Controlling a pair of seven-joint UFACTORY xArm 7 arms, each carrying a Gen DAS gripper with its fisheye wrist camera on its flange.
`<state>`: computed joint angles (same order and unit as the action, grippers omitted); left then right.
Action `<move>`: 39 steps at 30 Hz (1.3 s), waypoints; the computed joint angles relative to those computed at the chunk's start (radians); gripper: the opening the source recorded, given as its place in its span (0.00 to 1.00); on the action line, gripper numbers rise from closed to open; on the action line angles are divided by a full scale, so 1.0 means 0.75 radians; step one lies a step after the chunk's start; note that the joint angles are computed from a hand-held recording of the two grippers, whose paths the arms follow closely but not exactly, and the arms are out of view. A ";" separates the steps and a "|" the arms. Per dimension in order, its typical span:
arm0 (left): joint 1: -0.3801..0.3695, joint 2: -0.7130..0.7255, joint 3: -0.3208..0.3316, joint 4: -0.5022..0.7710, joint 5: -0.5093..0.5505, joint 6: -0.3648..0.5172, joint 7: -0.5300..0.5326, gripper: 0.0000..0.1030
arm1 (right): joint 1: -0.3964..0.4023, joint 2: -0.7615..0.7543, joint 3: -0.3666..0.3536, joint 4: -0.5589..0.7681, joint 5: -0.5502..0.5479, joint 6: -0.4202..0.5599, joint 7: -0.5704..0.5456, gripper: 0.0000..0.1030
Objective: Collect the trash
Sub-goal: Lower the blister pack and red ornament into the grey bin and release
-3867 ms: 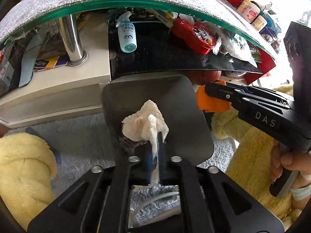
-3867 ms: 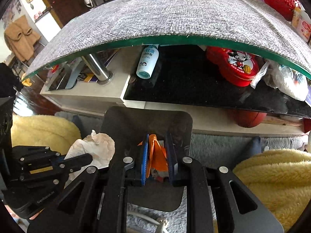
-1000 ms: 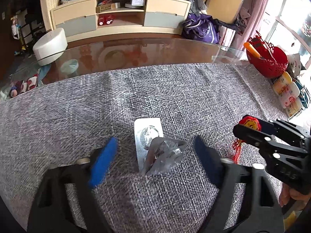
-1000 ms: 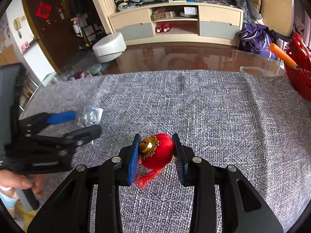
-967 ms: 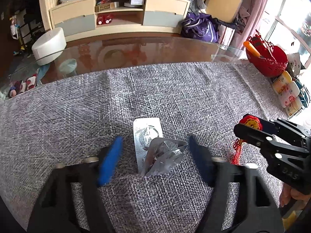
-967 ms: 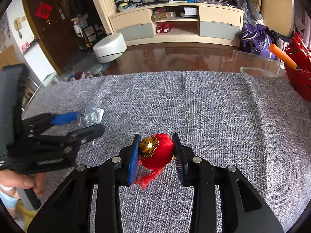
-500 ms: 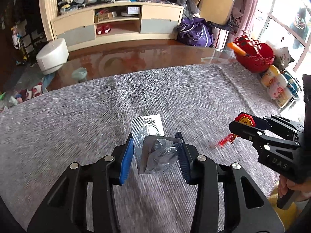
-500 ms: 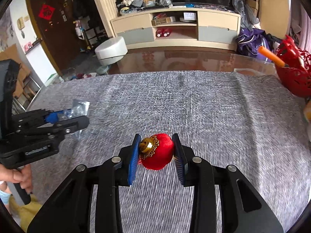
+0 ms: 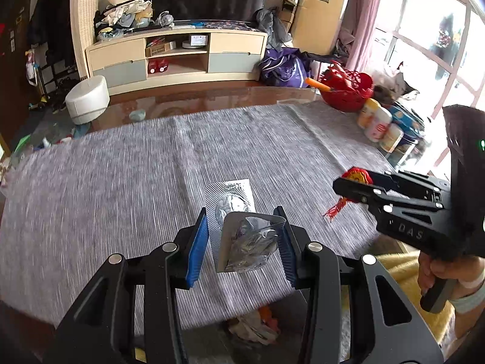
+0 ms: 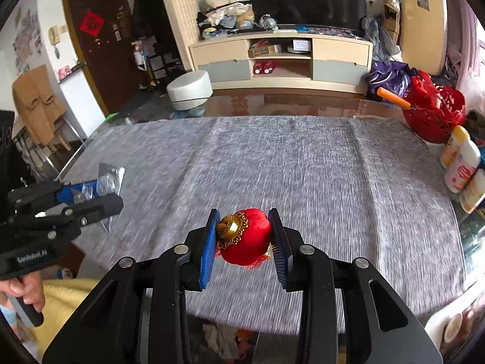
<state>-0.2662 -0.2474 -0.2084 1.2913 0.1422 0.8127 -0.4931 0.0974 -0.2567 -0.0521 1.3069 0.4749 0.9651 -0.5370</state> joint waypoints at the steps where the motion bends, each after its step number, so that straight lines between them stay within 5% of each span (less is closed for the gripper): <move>1: -0.008 -0.048 -0.009 -0.048 -0.008 0.000 -0.021 0.39 | 0.000 -0.028 0.000 -0.023 0.000 0.004 -0.002 0.33; 10: -0.054 -0.287 -0.077 -0.345 -0.086 -0.016 -0.162 0.40 | 0.024 -0.243 -0.042 -0.264 0.015 0.047 -0.012 0.33; 23: -0.158 -0.373 -0.123 -0.633 -0.201 -0.054 -0.296 0.40 | 0.035 -0.450 -0.041 -0.631 -0.065 0.011 0.069 0.33; 39: -0.264 -0.360 -0.113 -0.771 -0.293 -0.054 -0.348 0.42 | 0.058 -0.502 -0.021 -0.786 -0.153 0.061 0.134 0.34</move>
<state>-0.4641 -0.5174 -0.2932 0.7131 -0.0777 0.7722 -0.7539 0.1406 -0.6333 -0.0682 0.7176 0.3601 1.0112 -0.4367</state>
